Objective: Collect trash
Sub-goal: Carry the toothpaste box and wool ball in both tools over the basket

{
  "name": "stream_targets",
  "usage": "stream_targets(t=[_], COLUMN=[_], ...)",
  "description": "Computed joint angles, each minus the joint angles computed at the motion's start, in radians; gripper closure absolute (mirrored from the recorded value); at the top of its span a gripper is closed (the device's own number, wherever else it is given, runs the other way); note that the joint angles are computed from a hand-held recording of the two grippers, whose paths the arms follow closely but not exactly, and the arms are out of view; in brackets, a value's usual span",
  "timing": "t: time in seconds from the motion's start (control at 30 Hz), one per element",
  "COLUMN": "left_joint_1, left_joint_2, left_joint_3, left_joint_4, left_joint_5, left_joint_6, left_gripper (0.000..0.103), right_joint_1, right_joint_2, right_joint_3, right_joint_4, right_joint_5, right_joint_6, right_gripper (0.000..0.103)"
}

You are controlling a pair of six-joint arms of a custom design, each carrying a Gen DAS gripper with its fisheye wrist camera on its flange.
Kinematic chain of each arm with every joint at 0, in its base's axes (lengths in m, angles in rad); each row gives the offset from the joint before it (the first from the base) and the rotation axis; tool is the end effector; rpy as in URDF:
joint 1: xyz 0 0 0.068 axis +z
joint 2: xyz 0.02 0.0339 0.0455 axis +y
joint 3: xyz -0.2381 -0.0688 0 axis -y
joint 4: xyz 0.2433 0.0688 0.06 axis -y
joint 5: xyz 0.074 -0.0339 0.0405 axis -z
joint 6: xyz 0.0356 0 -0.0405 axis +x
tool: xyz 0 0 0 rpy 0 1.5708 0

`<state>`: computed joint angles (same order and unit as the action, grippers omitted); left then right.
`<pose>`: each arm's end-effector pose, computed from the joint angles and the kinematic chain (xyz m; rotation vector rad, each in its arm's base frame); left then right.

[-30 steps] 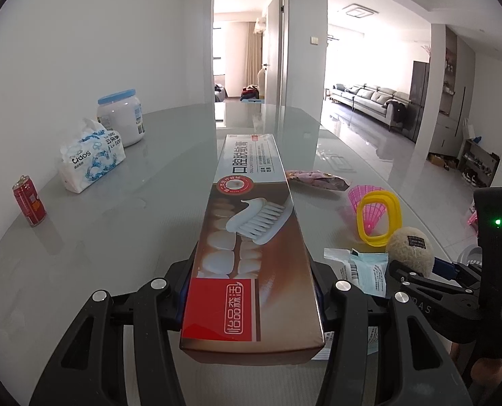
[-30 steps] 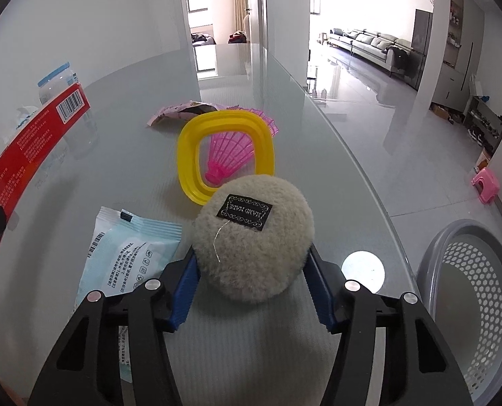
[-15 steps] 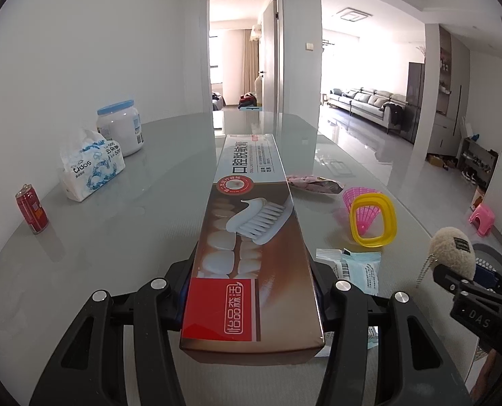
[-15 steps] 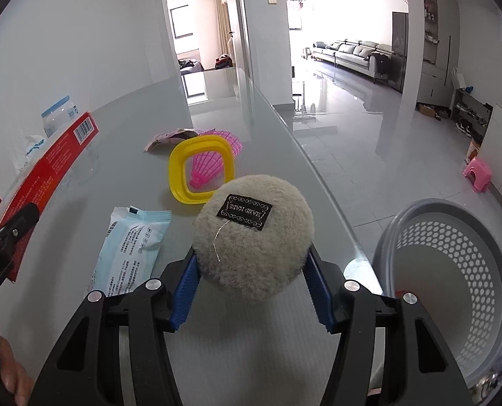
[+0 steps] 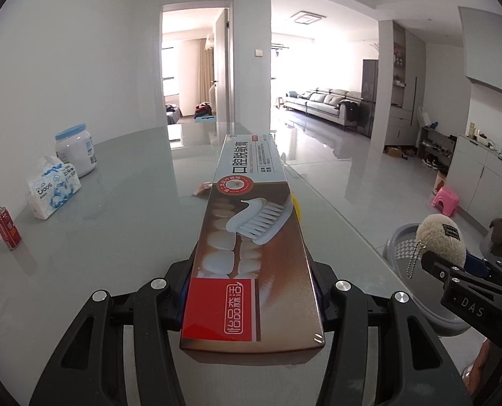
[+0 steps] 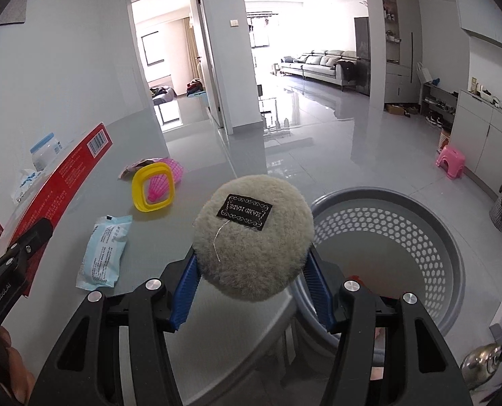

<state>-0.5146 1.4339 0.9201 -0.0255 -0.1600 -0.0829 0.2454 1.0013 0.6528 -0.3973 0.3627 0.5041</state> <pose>0.2836 -0.1538 0.2260 0.3576 2.0776 -0.1901 0.2161 0.0411 0.2145 0.4695 2.2088 -0.0235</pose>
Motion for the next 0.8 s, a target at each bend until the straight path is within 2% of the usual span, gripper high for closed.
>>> stream_targets(t=[0.13,0.33,0.5,0.67,0.8], left_joint_1=[-0.083,-0.207,-0.283,-0.361,-0.402], left_joint_2=[-0.006,0.052,0.144,0.248,0.342], left_joint_3=[0.008,0.060,0.133,0.207,0.279], left_joint_4=[-0.018,-0.031,-0.048,-0.059,-0.081], left_joint_5=[-0.001,0.016,0.048,0.056,0.054], left_joint_6=[-0.012,-0.017,-0.018,-0.009,-0.009], left_gripper=[0.052,0.052,0.052,0.052,0.052], right_joint_1=[-0.082,-0.287,-0.529,-0.829,-0.974], right_joint_2=[-0.159,-0.387,-0.525,-0.565,-0.527], right_joint_3=[-0.076,-0.146,-0.201,-0.250,-0.273], right_joint_4=[-0.068,-0.200,-0.283,-0.304,-0.276], right_joint_5=[-0.027,-0.125,-0.234,-0.420,-0.527], right_joint_6=[-0.006,-0.069,-0.160,-0.289,-0.365], right_gripper=[0.047,0.047,0.047,0.047,0.047])
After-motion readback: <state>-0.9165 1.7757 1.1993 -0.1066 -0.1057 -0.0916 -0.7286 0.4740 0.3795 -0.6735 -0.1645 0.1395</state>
